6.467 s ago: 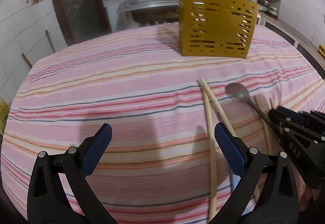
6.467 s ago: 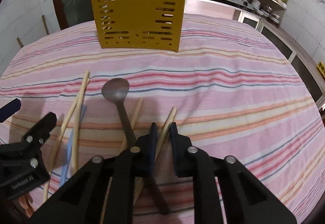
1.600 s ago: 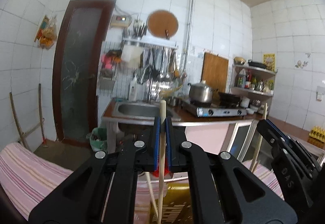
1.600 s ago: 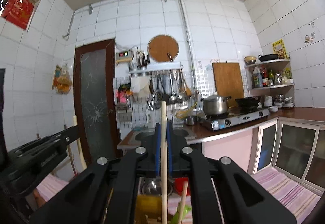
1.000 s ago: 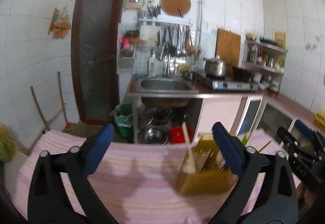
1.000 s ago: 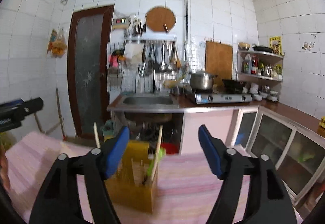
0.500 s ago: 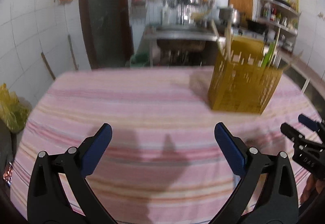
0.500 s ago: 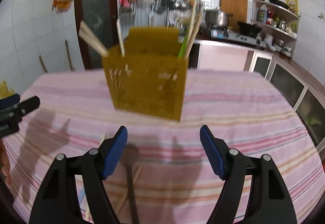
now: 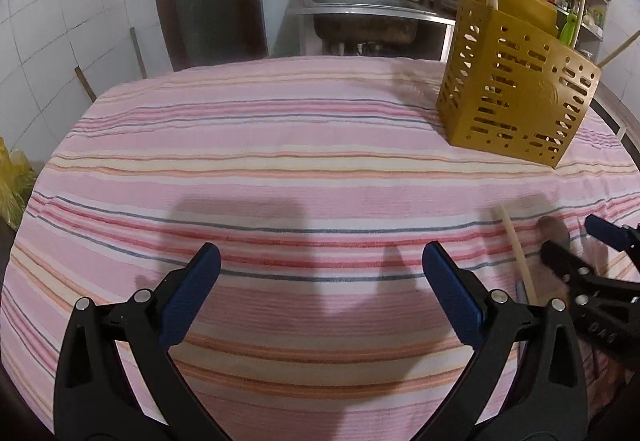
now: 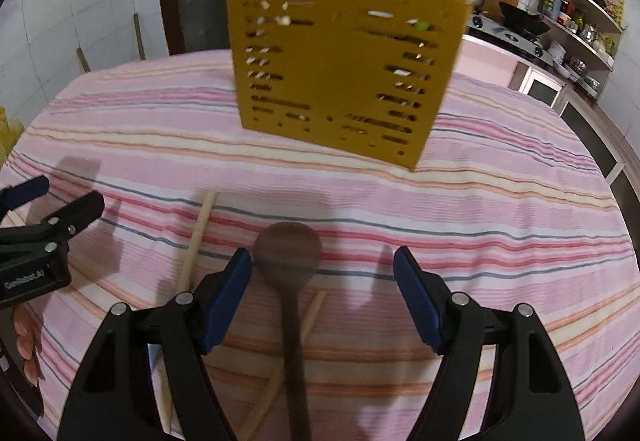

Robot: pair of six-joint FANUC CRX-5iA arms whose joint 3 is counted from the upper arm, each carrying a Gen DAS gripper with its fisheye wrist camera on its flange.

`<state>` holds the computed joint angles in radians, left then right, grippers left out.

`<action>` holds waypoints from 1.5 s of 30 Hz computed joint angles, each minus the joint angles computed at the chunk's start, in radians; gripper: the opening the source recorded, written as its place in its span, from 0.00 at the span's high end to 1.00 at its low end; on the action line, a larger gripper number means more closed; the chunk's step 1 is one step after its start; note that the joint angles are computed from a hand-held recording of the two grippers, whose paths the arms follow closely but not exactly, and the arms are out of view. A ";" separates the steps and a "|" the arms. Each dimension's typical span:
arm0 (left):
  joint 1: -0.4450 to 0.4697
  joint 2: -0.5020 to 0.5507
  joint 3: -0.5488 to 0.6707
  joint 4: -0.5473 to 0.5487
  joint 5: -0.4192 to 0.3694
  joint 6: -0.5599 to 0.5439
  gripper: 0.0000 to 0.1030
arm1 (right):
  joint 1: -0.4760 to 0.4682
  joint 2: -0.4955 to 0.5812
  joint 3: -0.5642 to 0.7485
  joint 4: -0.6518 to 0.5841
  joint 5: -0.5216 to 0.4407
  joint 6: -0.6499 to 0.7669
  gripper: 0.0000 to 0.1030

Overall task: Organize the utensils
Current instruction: 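Grasp the wooden spoon with the right tool while the left tool grasps a chopstick, then lift the wooden spoon and chopstick and carry them toward the yellow holder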

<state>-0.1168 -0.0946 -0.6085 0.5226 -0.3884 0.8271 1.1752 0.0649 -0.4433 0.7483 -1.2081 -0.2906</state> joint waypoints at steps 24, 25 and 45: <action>-0.151 0.024 0.106 -0.183 -0.123 0.292 0.08 | 0.074 -0.164 -0.152 -0.012 -0.111 -0.151 0.65; -0.169 0.030 0.119 -0.215 -0.128 0.321 0.12 | 0.081 -0.175 -0.163 -0.016 -0.118 -0.165 0.65; -0.257 0.059 0.159 -0.274 -0.164 0.418 0.95 | 0.120 -0.203 -0.215 0.027 -0.137 -0.247 0.66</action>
<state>-0.3737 -0.0354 -0.4496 0.2489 -0.5525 1.2449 1.2951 -0.1378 -0.6580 0.7753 -1.3450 -0.5372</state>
